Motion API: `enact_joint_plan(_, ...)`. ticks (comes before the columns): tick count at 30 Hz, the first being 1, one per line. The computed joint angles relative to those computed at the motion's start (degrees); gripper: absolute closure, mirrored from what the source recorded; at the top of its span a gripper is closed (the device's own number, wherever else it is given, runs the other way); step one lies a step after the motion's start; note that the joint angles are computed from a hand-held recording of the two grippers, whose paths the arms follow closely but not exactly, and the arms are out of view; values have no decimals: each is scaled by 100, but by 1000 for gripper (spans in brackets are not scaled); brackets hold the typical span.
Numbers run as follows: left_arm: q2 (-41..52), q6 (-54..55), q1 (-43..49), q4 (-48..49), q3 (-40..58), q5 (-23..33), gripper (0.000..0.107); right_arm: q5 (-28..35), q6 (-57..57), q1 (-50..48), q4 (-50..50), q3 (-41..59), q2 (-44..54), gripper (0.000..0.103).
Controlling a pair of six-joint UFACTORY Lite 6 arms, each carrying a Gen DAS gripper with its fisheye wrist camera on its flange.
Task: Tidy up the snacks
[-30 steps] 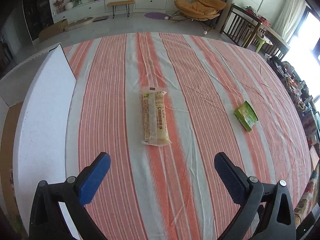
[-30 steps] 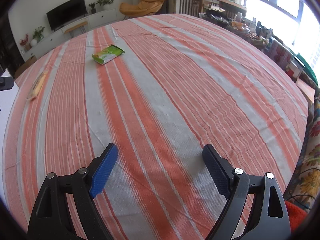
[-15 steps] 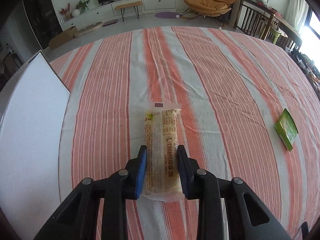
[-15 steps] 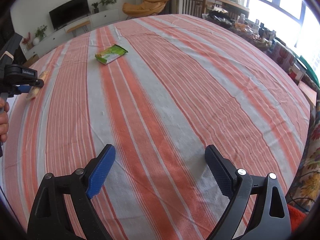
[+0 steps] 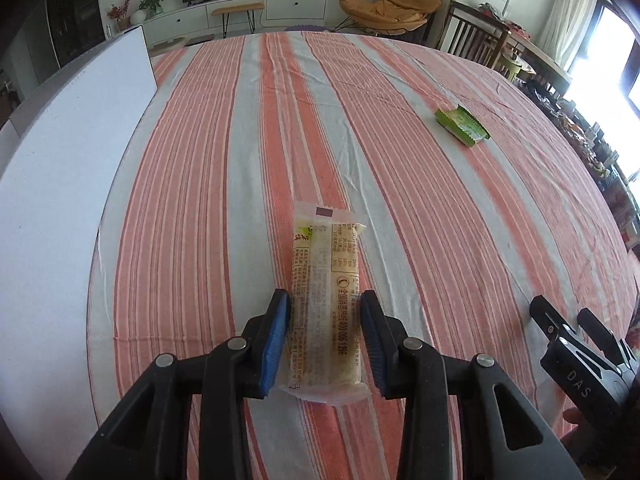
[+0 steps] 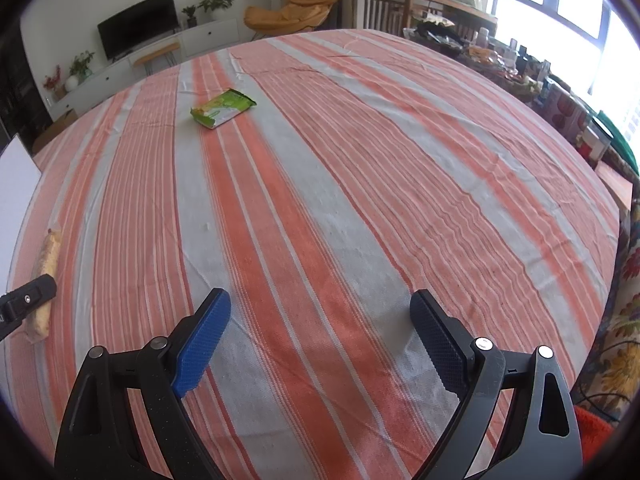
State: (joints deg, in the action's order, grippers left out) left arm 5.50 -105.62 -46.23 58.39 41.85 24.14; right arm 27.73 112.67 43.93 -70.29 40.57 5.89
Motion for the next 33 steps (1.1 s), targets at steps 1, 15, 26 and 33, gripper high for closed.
enact_joint_plan(1, 81, -107, -87, 137, 34, 168, 52, 0, 0, 0, 0, 0, 0, 9)
enact_joint_plan(15, 309, -1687, 264, 2086, -359, 323, 4, 8, 18, 21, -8, -4, 5, 9)
enact_joint_plan(26, 300, -1703, 287, 2118, -369, 301, 4, 7, 15, 18, -9, 0, 10, 9)
enact_joint_plan(33, 301, -1714, 286, 2128, -373, 301, 4, 6, 13, 16, -8, 2, 11, 9)
